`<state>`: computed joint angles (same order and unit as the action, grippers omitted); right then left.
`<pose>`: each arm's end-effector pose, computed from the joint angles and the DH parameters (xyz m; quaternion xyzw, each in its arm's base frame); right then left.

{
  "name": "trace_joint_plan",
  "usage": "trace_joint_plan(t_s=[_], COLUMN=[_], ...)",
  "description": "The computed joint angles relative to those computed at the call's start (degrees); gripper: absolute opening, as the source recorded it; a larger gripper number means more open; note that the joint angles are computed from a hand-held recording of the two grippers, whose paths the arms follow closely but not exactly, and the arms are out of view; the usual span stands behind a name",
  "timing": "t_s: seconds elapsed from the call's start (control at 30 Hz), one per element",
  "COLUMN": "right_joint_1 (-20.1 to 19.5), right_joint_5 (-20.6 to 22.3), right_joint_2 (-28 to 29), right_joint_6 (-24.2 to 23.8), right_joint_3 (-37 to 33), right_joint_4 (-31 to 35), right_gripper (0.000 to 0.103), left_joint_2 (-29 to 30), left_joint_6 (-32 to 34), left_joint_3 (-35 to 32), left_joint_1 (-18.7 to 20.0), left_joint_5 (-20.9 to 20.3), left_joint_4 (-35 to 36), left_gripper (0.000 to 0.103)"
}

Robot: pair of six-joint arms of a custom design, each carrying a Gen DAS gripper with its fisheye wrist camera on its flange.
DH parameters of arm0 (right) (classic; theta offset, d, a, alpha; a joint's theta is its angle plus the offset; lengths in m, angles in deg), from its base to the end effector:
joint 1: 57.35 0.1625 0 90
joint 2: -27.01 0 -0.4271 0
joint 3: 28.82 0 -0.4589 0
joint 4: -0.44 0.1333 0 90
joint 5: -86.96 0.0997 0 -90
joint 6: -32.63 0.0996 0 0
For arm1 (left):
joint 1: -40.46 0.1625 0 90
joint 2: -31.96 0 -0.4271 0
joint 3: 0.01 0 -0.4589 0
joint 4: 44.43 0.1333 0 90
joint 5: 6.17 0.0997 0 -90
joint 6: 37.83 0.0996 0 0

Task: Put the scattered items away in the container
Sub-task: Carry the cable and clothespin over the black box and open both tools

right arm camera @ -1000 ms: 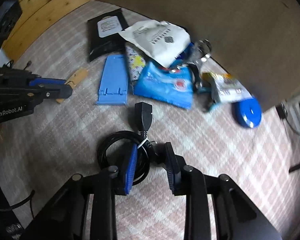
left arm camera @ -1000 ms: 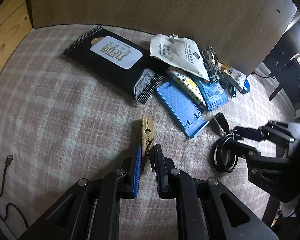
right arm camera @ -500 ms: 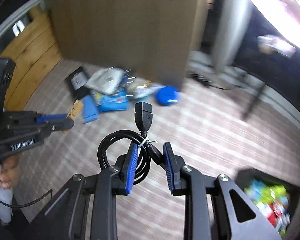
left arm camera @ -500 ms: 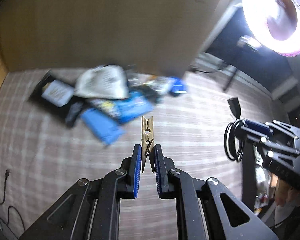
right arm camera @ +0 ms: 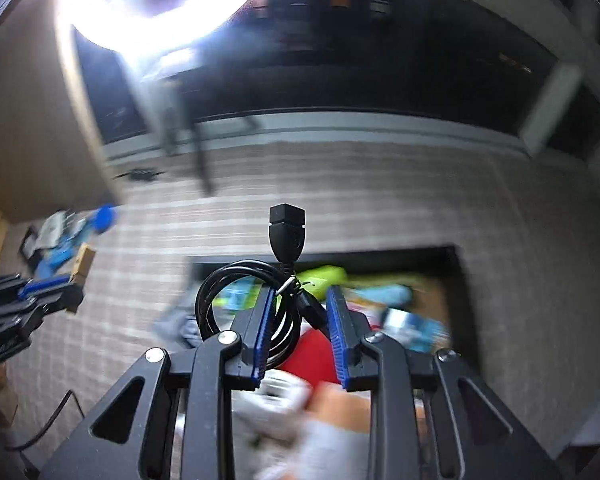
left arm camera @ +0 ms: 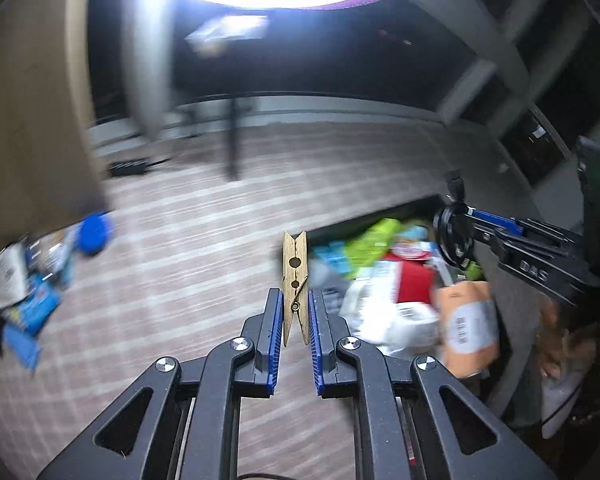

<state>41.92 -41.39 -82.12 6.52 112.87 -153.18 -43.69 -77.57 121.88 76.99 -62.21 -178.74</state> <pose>0.1306 -0.3561 0.3036 0.1927 -0.8937 0.2038 0.3501 -0.3055 -0.4614 0.1589 0.1192 0.9488 -0.2011 0.2123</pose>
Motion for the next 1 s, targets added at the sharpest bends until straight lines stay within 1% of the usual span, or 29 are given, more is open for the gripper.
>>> trace_joint_plan(t_s=[0.1, 0.17, 0.27, 0.33, 0.37, 0.4, 0.43, 0.6, 0.77, 0.9, 1.0], right_joint_1=[-4.19, -6.08, -8.58, -9.82, -10.28, -10.8, -11.18, -10.82, -8.7, -6.58, -4.74], right_joint_5=[0.06, 0.17, 1.23, 1.83, 2.11, 3.06, 4.15, 4.94, 4.88, 4.96, 4.94], right_joint_2=[-3.74, -5.28, -7.19, -7.82, -7.97, -8.8, -9.63, -10.72, -10.04, -8.74, -7.51], right_joint_6=[-0.4, -0.72, -1.99, -2.61, -2.39, -2.2, -2.31, -2.56, -2.51, -1.37, -0.97], right_joint_3=[-0.7, -0.87, -0.79, -0.58, -0.58, -0.37, -0.22, -0.04, 0.48, 0.91, 1.46], right_joint_4=[0.72, 0.7, 0.51, 0.46, 0.27, 0.0, 0.11, -0.07, -0.71, -0.95, -1.1], right_gripper=[0.025, 0.025, 0.026, 0.033, 0.043, 0.046, 0.046, 0.046, 0.046, 0.046, 0.046], left_joint_2=[5.15, 8.27, 11.14, 13.0, 13.59, 13.92, 14.52, 12.06, 8.34, 4.4, 1.18], left_joint_6=[2.3, 3.75, 4.97, 4.53, 4.43, 4.66, 5.13, 4.09, 1.98, -1.8, -3.84], left_joint_3=[-2.99, -4.9, -6.81, -8.47, -8.85, -8.98, -9.48, -7.74, -5.19, -2.68, -0.68], left_joint_1=[-1.26, -1.82, -2.58, -2.62, -2.54, -2.43, -2.13, -2.52, -2.49, -2.12, -1.86], left_joint_5=[-1.38, -2.42, -3.36, -3.35, -3.34, -3.08, -2.78, -1.43, 0.55, 1.27, 3.24], left_joint_4=[-1.52, -2.42, -2.46, -0.72, -0.71, -1.12, -1.34, -0.44, 1.75, 4.08, 6.58], left_gripper=[0.012, 0.012, 0.012, 0.023, 0.03, 0.03, 0.03, 0.03, 0.03, 0.03, 0.03])
